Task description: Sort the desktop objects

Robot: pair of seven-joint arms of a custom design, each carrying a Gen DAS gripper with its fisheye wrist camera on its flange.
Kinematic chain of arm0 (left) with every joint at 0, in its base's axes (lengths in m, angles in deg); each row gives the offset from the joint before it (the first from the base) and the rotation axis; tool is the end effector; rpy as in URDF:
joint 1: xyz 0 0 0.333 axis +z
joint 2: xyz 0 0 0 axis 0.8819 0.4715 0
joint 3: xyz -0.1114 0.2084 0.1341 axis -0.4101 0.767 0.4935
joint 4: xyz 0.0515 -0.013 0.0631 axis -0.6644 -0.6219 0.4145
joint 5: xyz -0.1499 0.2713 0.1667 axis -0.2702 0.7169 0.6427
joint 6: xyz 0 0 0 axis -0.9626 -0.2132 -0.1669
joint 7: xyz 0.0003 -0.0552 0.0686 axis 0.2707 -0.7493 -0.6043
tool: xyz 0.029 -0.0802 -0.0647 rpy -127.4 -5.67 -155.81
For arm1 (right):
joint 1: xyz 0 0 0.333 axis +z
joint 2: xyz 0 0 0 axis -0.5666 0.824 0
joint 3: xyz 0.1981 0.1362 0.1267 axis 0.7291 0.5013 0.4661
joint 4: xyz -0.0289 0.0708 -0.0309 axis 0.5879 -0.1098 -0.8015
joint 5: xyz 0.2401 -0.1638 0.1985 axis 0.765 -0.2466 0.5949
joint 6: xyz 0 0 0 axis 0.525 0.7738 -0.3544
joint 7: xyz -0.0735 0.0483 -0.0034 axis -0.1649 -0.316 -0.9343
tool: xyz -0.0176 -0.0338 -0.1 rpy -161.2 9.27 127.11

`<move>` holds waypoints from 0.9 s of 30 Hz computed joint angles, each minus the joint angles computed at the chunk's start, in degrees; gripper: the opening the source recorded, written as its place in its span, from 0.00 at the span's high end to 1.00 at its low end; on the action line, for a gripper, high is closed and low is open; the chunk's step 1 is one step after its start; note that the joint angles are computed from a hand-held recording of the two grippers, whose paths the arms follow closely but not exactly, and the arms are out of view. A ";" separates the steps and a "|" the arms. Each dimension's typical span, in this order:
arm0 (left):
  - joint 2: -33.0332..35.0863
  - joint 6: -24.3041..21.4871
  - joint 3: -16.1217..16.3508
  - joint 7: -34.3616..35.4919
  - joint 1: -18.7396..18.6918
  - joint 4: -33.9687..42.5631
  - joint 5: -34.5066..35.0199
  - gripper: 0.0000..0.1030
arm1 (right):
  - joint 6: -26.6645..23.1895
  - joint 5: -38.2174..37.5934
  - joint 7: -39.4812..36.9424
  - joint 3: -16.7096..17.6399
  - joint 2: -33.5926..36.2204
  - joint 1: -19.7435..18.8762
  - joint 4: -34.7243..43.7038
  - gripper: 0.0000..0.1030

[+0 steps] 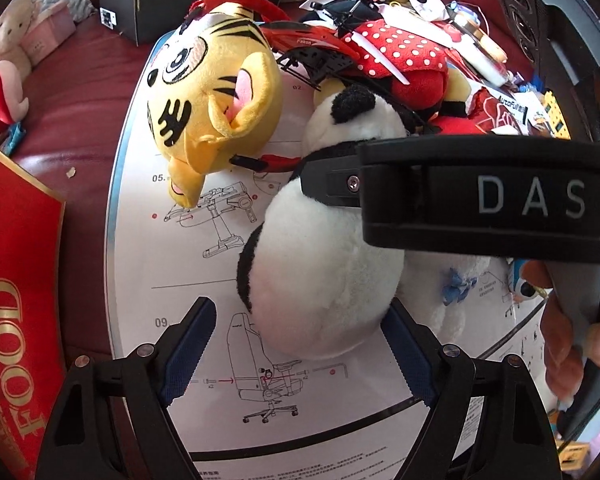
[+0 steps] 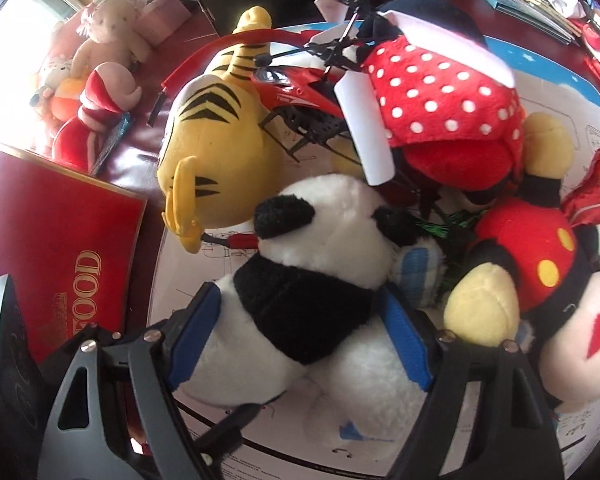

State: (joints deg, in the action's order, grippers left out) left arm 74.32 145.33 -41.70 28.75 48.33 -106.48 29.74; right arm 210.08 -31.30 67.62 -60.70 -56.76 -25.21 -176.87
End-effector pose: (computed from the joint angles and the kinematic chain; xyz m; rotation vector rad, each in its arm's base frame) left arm 0.5098 -0.2477 0.3305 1.6874 -2.5662 0.5521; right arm 0.5046 0.1021 0.3236 -1.7605 2.0656 0.0021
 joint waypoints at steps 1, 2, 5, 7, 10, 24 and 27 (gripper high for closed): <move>-0.15 -0.31 -0.66 1.41 0.67 -0.17 -2.15 0.31 | 0.49 1.10 -0.94 0.26 0.01 -0.05 -0.24 0.26; -0.37 -0.70 -1.07 2.48 1.11 -0.37 -3.86 0.41 | 1.17 2.10 -1.66 0.44 -0.28 -0.07 -0.81 0.29; -1.70 -1.69 -1.00 3.05 0.94 -1.66 -4.71 0.42 | 2.22 5.68 -4.41 0.70 -1.63 0.01 -2.59 0.38; -2.86 -1.96 -0.83 3.19 0.61 -2.96 -4.28 0.42 | 1.83 8.29 -6.65 0.66 -2.54 0.34 -3.50 0.41; -5.62 -2.81 -0.81 4.67 0.84 -6.09 -5.63 0.42 | 1.04 10.91 -9.30 0.33 -4.32 1.49 -5.34 0.42; -10.17 -1.84 0.06 2.95 -0.35 -12.42 -1.96 0.36 | -1.02 11.46 -10.27 -1.50 -7.83 6.35 -8.34 0.40; -8.11 -3.49 0.29 -0.41 -0.56 -10.16 1.27 0.32 | -0.52 6.86 -6.24 -1.49 -6.72 6.21 -7.31 0.35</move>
